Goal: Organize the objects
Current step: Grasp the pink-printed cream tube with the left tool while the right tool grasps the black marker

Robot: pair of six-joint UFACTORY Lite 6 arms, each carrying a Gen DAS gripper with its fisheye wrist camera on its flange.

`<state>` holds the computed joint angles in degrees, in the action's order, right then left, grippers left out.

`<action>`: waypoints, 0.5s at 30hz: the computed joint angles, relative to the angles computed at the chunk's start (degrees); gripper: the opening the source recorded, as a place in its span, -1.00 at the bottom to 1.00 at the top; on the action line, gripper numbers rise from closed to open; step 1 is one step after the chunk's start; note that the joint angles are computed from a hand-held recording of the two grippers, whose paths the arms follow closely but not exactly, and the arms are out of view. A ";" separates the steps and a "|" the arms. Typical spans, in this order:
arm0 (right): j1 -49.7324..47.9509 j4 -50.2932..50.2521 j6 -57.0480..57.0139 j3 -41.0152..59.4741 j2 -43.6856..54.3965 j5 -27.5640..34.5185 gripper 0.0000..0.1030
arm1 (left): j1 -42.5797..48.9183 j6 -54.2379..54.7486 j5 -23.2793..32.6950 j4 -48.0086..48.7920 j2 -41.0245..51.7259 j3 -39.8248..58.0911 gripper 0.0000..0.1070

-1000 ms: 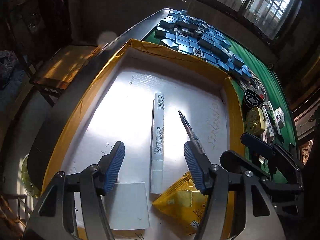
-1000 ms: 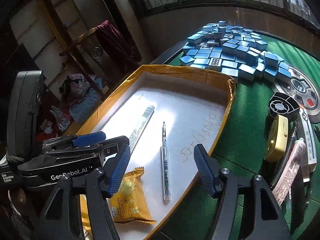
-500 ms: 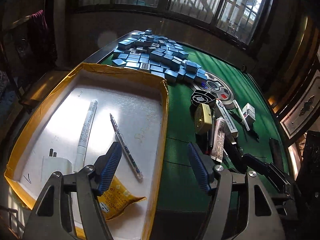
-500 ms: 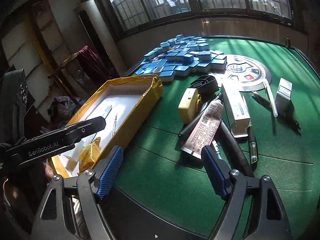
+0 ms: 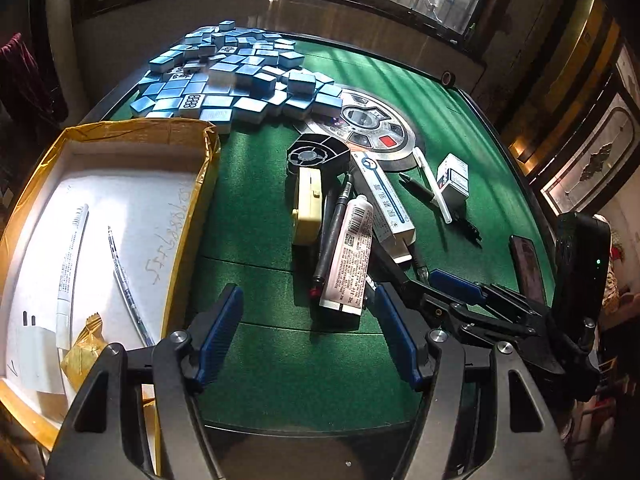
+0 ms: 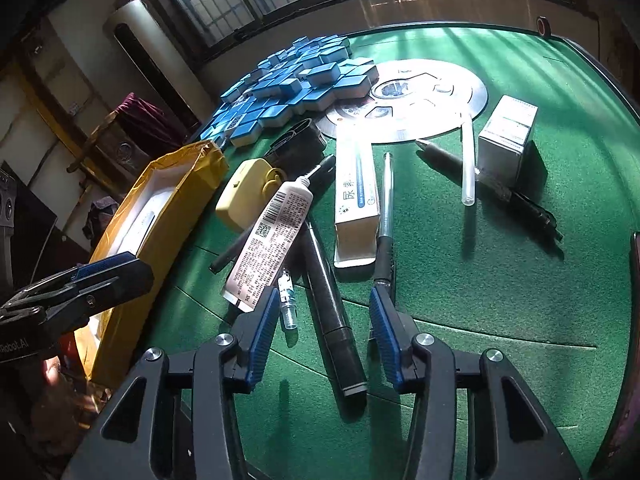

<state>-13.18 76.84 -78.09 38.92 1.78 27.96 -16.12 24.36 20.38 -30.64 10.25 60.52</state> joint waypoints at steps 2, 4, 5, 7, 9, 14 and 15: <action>2.59 -2.04 1.90 2.20 2.35 -2.01 -0.36 | -0.73 -3.60 0.14 3.51 0.94 1.37 0.26; 5.19 -4.67 5.40 3.20 3.66 -6.45 -0.52 | -1.28 -4.74 0.33 4.37 2.19 3.01 0.26; 5.33 -6.81 7.69 3.54 3.96 -6.88 -0.55 | -1.80 -6.45 0.46 6.00 3.12 4.22 0.26; 3.60 -6.70 6.94 3.13 3.93 -4.73 -0.69 | -2.91 -8.49 0.46 8.12 5.26 6.68 0.26; 1.58 -6.06 4.61 0.57 1.72 -3.30 -0.71 | -3.85 -8.51 0.90 8.08 7.45 8.95 0.26; -7.01 -9.34 1.28 -6.07 -5.06 3.41 -0.72 | -7.72 -10.29 1.50 10.20 13.08 14.53 0.25; -9.19 -9.98 0.73 -7.08 -6.11 4.92 -0.72 | -8.90 -12.61 1.53 12.75 14.44 15.90 0.25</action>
<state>-22.37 66.86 -77.37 31.84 -4.34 32.88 -25.02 11.74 21.90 -17.89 24.69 76.42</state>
